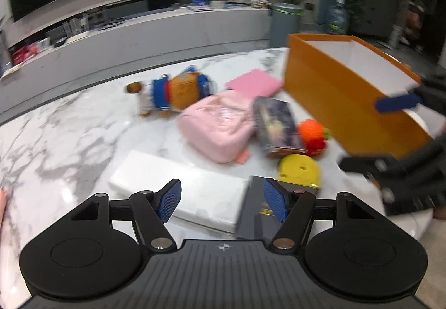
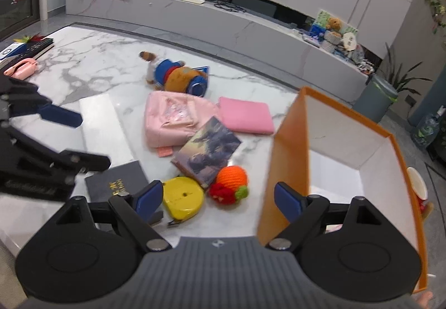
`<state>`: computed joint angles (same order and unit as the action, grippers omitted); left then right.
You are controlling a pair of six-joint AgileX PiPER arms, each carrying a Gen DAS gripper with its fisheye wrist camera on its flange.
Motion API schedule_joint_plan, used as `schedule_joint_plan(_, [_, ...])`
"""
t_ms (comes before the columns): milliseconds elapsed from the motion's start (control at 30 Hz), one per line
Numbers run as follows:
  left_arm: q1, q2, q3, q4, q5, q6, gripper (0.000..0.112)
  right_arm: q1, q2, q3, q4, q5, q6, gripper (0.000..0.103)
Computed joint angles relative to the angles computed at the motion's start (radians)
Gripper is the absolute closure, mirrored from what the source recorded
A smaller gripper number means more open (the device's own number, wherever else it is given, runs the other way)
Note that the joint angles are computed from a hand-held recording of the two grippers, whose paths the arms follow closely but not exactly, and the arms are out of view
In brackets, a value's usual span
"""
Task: Organize objects
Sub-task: 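Move both grippers back from the storage box toward the table, then grasp the white foam block with the left gripper while the right grasps the dark gray box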
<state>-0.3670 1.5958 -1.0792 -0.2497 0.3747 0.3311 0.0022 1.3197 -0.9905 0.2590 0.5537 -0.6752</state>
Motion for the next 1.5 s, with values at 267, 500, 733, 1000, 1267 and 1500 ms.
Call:
schedule_joint_plan(267, [0.015, 0.092, -0.127, 0.19, 0.096, -0.421, 0.027, 0.037, 0.008, 0.087, 0.107, -0.028, -0.155, 0.015])
schedule_joint_plan(500, [-0.036, 0.209, -0.261, 0.356, 0.199, -0.689, 0.025, 0.052, -0.013, 0.131, 0.157, -0.024, -0.2, 0.015])
schedule_joint_plan(733, [-0.115, 0.306, -0.386, 0.599, 0.315, -0.835, 0.016, 0.043, -0.015, 0.155, 0.232, -0.023, -0.296, 0.015])
schedule_joint_plan(1000, [-0.079, 0.28, -0.356, 0.544, 0.323, -0.865, 0.014, 0.056, 0.003, 0.183, 0.268, -0.059, -0.341, 0.015])
schedule_joint_plan(1267, [0.101, 0.264, -0.308, 0.097, 0.294, -0.643, 0.014, 0.08, 0.008, 0.195, 0.346, -0.061, -0.517, 0.015])
schedule_joint_plan(1500, [0.06, 0.321, -0.414, 0.107, 0.376, -0.815, 0.014, 0.1, 0.043, 0.186, 0.352, -0.085, -0.571, 0.015])
